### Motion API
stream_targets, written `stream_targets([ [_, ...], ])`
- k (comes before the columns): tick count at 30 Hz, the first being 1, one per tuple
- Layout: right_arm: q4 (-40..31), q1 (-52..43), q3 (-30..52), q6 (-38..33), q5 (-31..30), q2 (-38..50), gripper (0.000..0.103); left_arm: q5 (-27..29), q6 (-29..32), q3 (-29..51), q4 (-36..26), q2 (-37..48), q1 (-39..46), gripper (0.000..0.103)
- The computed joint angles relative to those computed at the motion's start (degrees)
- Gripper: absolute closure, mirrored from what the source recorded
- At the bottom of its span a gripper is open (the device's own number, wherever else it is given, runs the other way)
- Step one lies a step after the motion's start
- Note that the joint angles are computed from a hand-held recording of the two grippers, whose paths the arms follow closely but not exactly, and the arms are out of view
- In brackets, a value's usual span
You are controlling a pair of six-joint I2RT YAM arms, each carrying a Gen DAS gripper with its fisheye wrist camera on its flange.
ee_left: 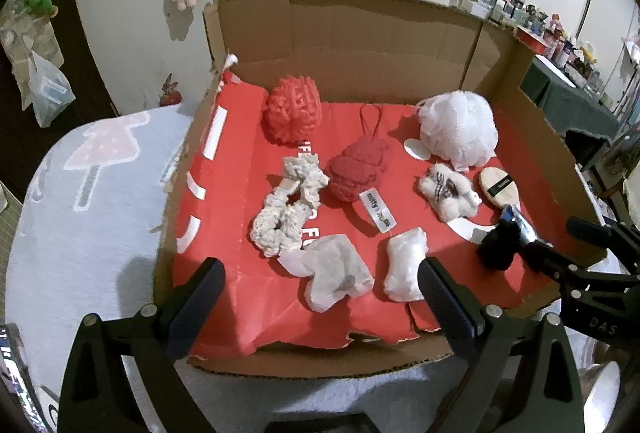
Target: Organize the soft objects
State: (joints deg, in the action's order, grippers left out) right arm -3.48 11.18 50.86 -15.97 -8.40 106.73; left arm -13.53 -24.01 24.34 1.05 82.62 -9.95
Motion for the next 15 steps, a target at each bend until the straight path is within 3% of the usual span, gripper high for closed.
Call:
stream_targets([
  [9, -0.08, -2.91, -3.91, -0.81, -4.47, -8.01, 0.026, -6.73, -3.17, -3.86, -7.32, -16.13, -5.7, 0.0],
  [12, -0.33, -4.46, -6.6, -1.83, -6.84, -12.69, 0.018, -10.9, -5.8, -5.72, -11.58, -23.87, -10.69, 0.0],
  [15, 1.48, -5.7, -11.58, -3.47, -7.76, -19.39, 0.017, -14.77, -9.43, -6.87, -15.92, -29.69, -16.12, 0.0],
])
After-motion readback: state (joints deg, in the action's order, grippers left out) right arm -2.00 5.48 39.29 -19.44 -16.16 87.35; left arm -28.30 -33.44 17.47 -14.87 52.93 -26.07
